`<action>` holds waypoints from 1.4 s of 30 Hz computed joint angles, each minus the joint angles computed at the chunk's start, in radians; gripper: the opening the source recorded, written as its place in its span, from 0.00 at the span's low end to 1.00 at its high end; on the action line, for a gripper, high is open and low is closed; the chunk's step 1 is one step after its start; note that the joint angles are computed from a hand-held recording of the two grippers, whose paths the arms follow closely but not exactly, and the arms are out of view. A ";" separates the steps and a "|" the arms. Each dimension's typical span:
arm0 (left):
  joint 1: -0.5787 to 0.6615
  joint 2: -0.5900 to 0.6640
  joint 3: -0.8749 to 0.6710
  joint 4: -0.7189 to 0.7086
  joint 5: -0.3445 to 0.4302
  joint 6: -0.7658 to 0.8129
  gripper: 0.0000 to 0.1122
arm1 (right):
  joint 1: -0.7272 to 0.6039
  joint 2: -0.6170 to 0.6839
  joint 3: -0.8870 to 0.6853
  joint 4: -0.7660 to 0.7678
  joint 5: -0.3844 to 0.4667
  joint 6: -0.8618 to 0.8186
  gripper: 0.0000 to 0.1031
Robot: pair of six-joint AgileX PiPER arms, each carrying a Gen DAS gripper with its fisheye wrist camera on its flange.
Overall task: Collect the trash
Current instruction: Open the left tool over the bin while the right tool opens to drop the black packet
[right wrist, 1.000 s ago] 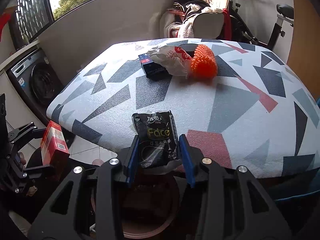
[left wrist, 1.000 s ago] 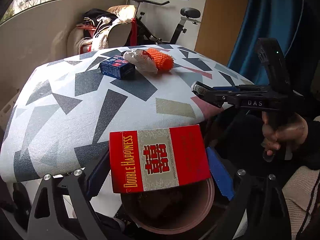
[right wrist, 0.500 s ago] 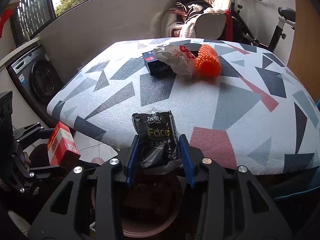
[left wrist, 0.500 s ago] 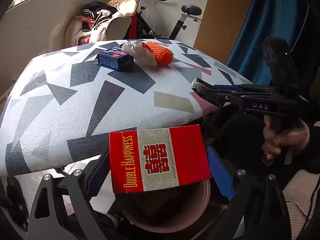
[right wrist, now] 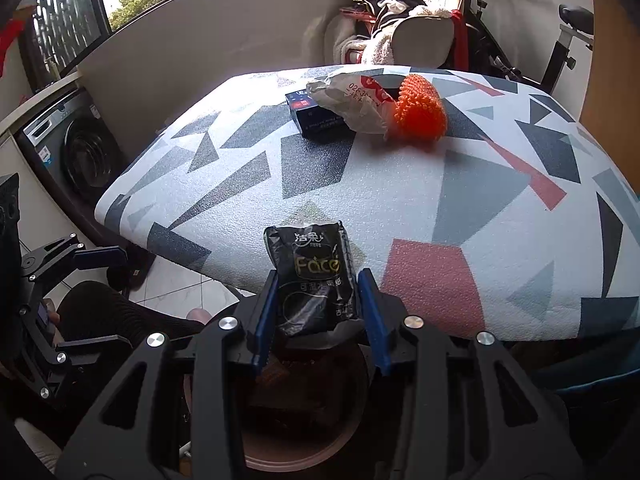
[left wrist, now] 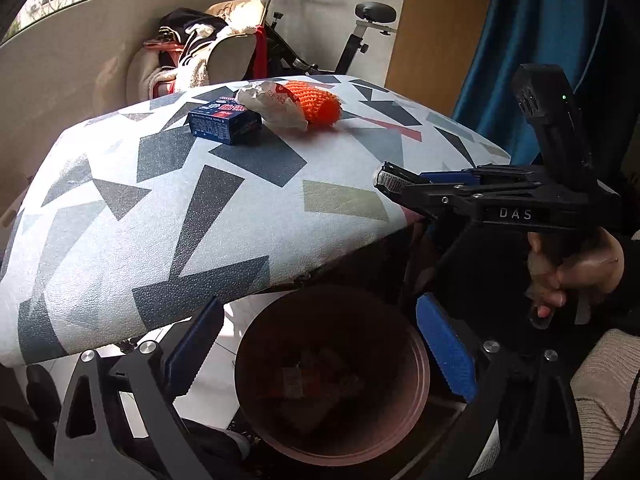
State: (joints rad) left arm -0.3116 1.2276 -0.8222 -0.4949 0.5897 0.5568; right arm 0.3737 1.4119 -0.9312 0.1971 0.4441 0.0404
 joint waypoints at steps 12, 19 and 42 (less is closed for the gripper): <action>0.098 -0.019 0.007 -0.062 -0.008 -0.005 0.86 | 0.045 0.025 -0.006 0.008 0.011 -0.018 0.41; 0.095 -0.014 0.006 -0.018 -0.028 -0.065 0.86 | 0.081 0.037 -0.011 -0.005 0.017 -0.025 0.43; 0.155 -0.003 0.003 -0.064 -0.025 -0.061 0.86 | 0.110 0.056 -0.028 -0.066 0.040 0.032 0.71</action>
